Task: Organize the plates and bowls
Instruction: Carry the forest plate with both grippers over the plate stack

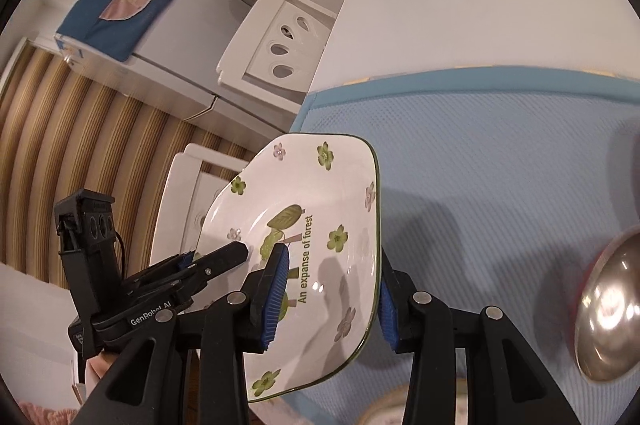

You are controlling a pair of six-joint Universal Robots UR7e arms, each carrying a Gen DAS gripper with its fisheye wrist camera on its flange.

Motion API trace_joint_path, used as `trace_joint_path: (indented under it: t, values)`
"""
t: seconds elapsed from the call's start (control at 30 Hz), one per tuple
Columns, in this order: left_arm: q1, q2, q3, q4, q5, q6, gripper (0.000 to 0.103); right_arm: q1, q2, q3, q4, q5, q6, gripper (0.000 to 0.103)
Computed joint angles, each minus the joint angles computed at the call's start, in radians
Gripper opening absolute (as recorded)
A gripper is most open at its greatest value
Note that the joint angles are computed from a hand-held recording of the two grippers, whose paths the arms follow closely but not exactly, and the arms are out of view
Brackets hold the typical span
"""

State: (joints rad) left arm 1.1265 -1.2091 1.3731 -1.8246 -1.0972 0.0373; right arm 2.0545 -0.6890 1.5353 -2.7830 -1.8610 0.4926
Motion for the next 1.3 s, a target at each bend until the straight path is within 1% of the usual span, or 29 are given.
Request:
trace_joint_path:
  t: [0.27, 0.5, 0.57, 0.73, 0.87, 1.1, 1.17, 1.3]
  values:
    - [-0.049, -0.105, 0.164, -0.034, -0.045, -0.053, 0.034, 0.033, -0.124, 0.2, -0.065, -0.027, 0.039, 0.04]
    - [-0.087, -0.191, 0.304, -0.052, -0.072, -0.077, 0.034, 0.057, -0.216, 0.357, -0.098, -0.051, 0.064, 0.04]
    - [-0.094, -0.211, 0.337, -0.05, -0.08, -0.073, 0.034, 0.065, -0.238, 0.401, -0.111, -0.064, 0.085, 0.04]
    - [-0.096, -0.266, 0.419, -0.06, -0.126, -0.057, 0.034, 0.075, -0.277, 0.483, -0.129, -0.073, 0.104, 0.04]
    - [-0.105, -0.296, 0.464, -0.049, -0.132, -0.057, 0.034, 0.078, -0.297, 0.54, -0.149, -0.073, 0.124, 0.04]
    - [-0.085, -0.324, 0.533, -0.067, -0.161, -0.026, 0.035, 0.084, -0.308, 0.61, -0.158, -0.078, 0.155, 0.04]
    - [-0.083, -0.328, 0.545, -0.058, -0.162, -0.022, 0.035, 0.081, -0.309, 0.632, -0.167, -0.075, 0.166, 0.04]
    - [-0.091, -0.329, 0.57, -0.037, -0.136, -0.031, 0.035, 0.071, -0.314, 0.669, -0.189, -0.069, 0.186, 0.04]
